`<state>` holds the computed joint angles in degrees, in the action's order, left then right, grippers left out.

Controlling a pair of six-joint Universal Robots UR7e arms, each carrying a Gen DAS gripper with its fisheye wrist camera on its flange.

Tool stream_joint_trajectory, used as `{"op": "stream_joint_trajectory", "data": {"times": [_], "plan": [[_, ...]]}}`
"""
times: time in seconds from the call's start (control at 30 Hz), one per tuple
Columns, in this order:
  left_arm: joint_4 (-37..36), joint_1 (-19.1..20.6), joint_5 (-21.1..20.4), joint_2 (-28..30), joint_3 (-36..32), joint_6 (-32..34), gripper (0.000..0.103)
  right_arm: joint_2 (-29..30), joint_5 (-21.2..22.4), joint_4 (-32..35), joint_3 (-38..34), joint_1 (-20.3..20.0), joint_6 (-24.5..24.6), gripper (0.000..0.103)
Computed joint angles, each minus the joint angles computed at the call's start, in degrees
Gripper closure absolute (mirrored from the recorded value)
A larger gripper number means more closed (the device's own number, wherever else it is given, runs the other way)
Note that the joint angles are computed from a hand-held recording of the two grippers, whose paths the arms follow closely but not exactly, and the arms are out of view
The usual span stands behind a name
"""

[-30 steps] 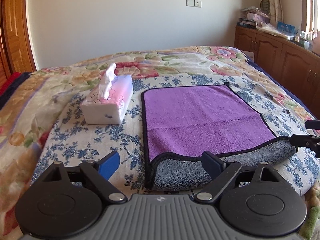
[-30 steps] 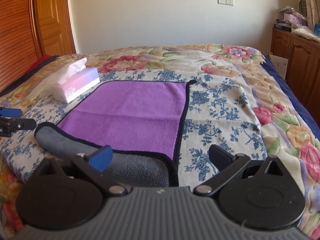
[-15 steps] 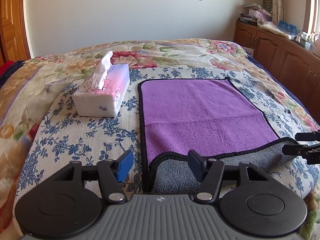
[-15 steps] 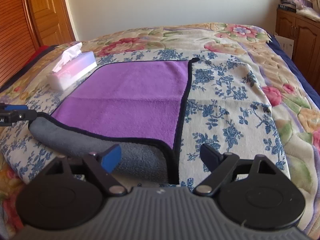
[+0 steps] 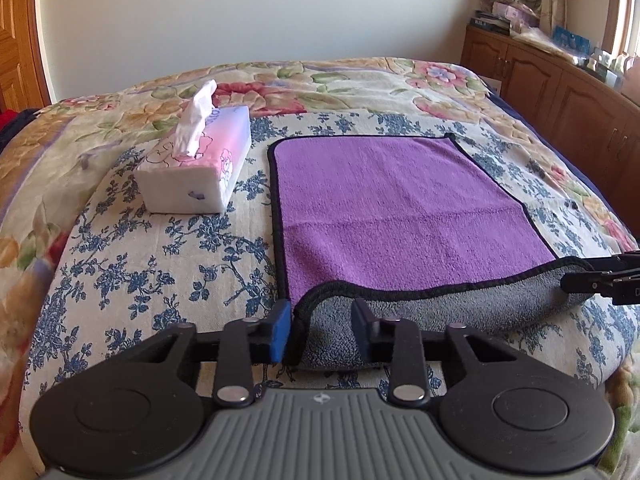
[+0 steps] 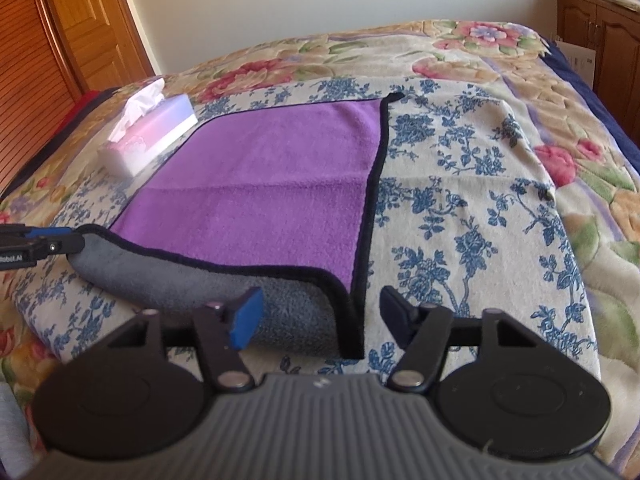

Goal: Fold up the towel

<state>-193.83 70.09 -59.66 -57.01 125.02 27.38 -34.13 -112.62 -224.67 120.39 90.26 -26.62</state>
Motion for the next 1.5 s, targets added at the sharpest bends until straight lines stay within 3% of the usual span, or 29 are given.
{"op": "stream_joint_trajectory", "data": {"times": [0.17, 0.4, 0.53, 0.8, 1.5], "plan": [[0.3, 0.2, -0.1, 0.0, 0.0, 0.1, 0.079, -0.6, 0.2, 0.9, 0.3, -0.1, 0.6, 0.054], [0.9, 0.3, -0.5, -0.2, 0.0, 0.6, 0.094, -1.2, -0.2, 1.6, 0.5, 0.3, -0.1, 0.079], [0.9, 0.4, -0.8, -0.2, 0.1, 0.9, 0.096, -1.0, -0.8, 1.4, 0.4, 0.4, -0.8, 0.092], [0.4, 0.4, -1.3, -0.3, 0.2, 1.1, 0.097, -1.0, -1.0, 1.5, 0.3, 0.4, -1.8, 0.098], [-3.4, -0.5, -2.1, -0.8, 1.3, 1.7, 0.098, -0.9, 2.2, -4.1, 0.8, 0.9, -4.0, 0.099]]}}
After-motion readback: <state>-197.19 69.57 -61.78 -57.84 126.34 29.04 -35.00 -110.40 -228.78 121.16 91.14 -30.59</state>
